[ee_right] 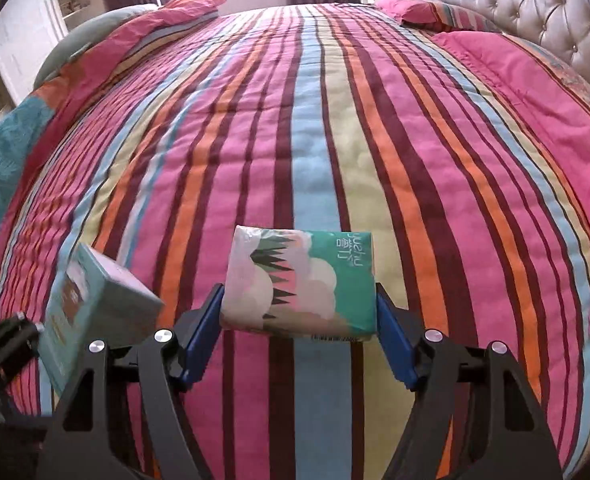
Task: Collect trash
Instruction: 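Carry the teal box in the left tool over the wastebasket while the right tool carries the tissue pack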
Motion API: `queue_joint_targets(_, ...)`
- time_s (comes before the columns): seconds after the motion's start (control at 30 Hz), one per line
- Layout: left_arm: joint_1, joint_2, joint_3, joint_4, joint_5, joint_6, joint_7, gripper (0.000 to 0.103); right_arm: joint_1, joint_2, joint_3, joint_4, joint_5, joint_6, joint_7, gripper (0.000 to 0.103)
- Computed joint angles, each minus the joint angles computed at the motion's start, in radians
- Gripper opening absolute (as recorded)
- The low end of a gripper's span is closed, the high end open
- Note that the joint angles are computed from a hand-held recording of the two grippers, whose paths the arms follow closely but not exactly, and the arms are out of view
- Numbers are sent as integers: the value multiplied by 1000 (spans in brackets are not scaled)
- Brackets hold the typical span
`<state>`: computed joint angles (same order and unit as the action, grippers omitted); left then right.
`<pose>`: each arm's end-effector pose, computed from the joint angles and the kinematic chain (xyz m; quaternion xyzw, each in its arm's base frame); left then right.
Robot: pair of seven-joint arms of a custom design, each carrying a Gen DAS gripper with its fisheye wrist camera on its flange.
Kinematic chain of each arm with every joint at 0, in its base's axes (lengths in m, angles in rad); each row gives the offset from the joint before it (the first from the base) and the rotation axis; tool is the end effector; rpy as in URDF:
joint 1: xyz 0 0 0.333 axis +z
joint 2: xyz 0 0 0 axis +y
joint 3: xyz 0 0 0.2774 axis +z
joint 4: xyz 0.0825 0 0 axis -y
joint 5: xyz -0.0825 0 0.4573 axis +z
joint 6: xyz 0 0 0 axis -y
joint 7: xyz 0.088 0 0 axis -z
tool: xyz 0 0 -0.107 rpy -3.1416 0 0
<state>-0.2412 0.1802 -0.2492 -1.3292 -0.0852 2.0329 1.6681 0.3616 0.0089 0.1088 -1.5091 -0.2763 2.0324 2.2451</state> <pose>0.6322 -0.3236 0.6568 -0.4687 0.8416 -0.2518 0.0930 0.6012 0.2880 0.6685 -0.6265 0.7252 -0.1846 0.2179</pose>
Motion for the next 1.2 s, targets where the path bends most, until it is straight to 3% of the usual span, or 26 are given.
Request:
queue_joint_targets(0.3,7,-337,38,-341,-82,31,84,48,1,-238,59,-234,69,52,42,68)
queue_joint_targets(0.7,-67,-725,116,-700,-122,-52,183,48,37,-478,154,-438,184,56,52,68)
queue_joint_targets(0.9,-114,-941,145,-896,-117,-145,218,48,73,-593,187,-555,270,37,80,68)
queue_joint_targets(1.2,-157,-1036,130,-1060,-52,-262,266,48,138,-588,195,-652,420,-31,143,68)
